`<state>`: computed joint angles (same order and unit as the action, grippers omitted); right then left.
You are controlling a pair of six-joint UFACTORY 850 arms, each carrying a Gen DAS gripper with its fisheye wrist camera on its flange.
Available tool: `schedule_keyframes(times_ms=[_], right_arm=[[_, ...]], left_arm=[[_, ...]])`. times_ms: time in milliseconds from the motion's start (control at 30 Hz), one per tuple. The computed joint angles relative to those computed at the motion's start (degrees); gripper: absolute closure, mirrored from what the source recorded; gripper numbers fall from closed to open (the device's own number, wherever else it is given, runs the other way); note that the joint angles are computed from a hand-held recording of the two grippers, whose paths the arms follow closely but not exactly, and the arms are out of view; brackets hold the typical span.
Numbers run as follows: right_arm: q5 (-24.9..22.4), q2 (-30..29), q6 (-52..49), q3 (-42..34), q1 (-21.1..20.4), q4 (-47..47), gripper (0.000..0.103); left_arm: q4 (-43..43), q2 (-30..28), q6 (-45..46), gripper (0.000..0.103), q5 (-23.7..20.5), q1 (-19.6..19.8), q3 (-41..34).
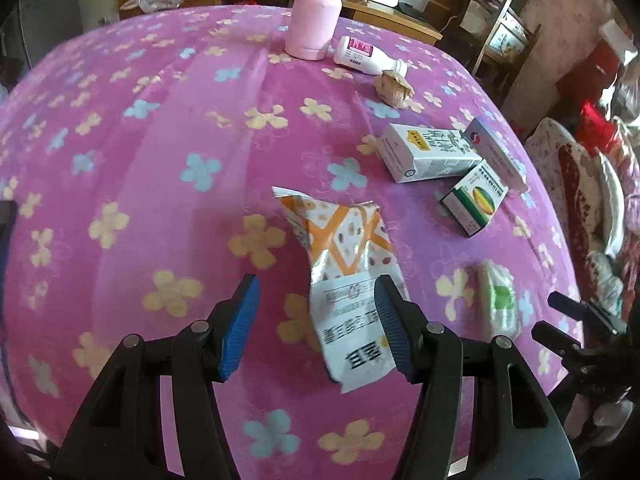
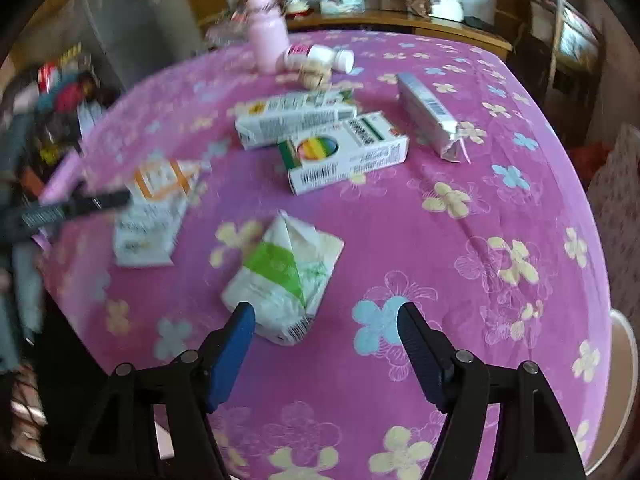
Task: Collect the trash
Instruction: 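Grasp the orange-patterned snack bag with left gripper while right grasps white-green wrapper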
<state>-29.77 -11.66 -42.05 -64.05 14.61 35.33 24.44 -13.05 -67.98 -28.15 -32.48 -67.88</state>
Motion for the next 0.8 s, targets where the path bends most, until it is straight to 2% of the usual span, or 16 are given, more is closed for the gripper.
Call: schedule_keyframes(times_ms=[67,200,333,433,500,567,600,633,667,700,800], right_arm=[[-0.2,0.1,-1.4,0.1,-0.4,5.0,0.023],[-1.2,-2.9,0.8,-1.8,1.2,10.3,0.022],[2.1,-4.1,4.9,-2.0,4.1,7.7,0.022],[5.7,-4.4,8.8,-1.8,6.0,2.9,0.022],[6.9,-4.9,10.9,-2.0,6.6,0.2,0.022],[8.7,-4.7,10.3,-1.4,6.9,-0.5,0.022],[9.5,-4.6,10.4,-1.2,7.1,-1.3,0.028],[10.1,-4.6,11.2,-1.1,7.2,-2.6,0.035],[10.6,-4.6,11.7,-1.0,7.2,-3.5,0.039],[10.6,-4.6,11.5,-1.1,7.0,-3.6,0.046],[9.1,-4.7,6.8,-1.3,5.7,0.5,0.056]], left_arm=[[-0.6,-0.6,-0.7,0.045,1.3,0.3,-0.3],[-0.2,-2.1,-3.9,0.045,2.4,1.0,-0.9],[1.6,-3.8,-7.6,0.045,1.5,1.1,-1.8],[1.7,-4.5,-9.0,0.045,2.8,1.2,-1.8],[5.7,-5.0,-12.4,0.045,2.1,0.6,-2.2],[6.9,-5.8,-11.6,0.046,1.1,0.0,-3.1],[7.5,-6.1,-11.2,0.050,0.3,-0.4,-3.6],[7.5,-6.4,-10.1,0.063,-0.1,-0.7,-3.9],[6.2,-6.3,-8.5,0.070,1.0,-0.6,-3.7],[4.6,-6.3,-7.0,0.074,1.5,-0.6,-3.8],[6.4,-6.3,-7.7,0.081,0.1,-1.1,-4.4]])
